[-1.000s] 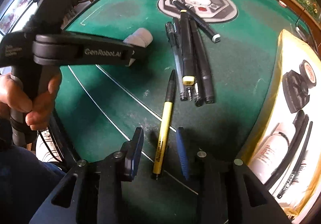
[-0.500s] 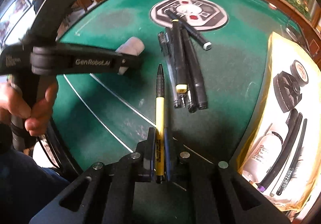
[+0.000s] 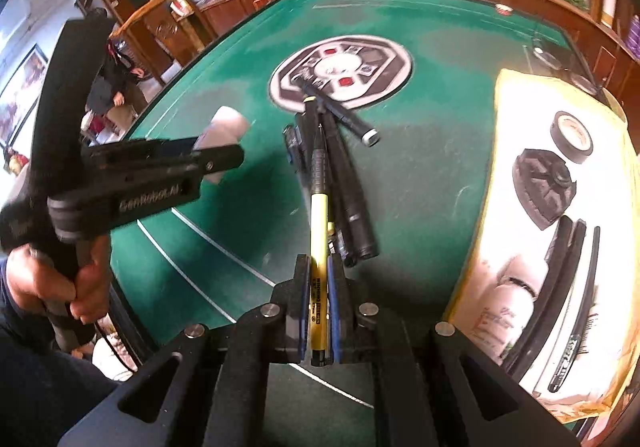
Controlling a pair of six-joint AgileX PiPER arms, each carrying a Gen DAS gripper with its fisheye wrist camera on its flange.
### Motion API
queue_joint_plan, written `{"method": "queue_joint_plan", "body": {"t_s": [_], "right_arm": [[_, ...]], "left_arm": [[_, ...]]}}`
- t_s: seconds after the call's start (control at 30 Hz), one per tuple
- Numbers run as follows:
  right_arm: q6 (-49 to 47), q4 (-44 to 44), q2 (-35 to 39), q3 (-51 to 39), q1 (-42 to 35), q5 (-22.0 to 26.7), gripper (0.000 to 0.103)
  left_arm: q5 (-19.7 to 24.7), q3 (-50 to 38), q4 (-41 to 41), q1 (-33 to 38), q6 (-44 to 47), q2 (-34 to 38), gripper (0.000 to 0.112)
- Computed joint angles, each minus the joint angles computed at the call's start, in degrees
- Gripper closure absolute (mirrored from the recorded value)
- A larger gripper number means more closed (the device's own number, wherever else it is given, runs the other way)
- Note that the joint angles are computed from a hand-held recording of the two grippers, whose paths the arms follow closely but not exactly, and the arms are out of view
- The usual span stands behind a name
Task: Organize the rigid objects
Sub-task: 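Grasp the yellow pen with the right gripper while the left gripper holds the bottle, then carry the yellow pen and white bottle into the tray while both grippers open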
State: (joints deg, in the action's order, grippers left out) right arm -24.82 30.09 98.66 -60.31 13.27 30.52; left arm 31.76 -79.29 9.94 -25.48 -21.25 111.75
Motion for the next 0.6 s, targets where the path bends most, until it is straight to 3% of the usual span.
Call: {"method": "queue_joint_plan", "body": {"t_s": [0.6], "right_arm": [[-3.92,6.55,-2.81,3.74,-5.90,-2.14,0.095]], "left_arm": [[1.19,-1.30,6.06,-3.99,-4.76,0.05,0.077]]}}
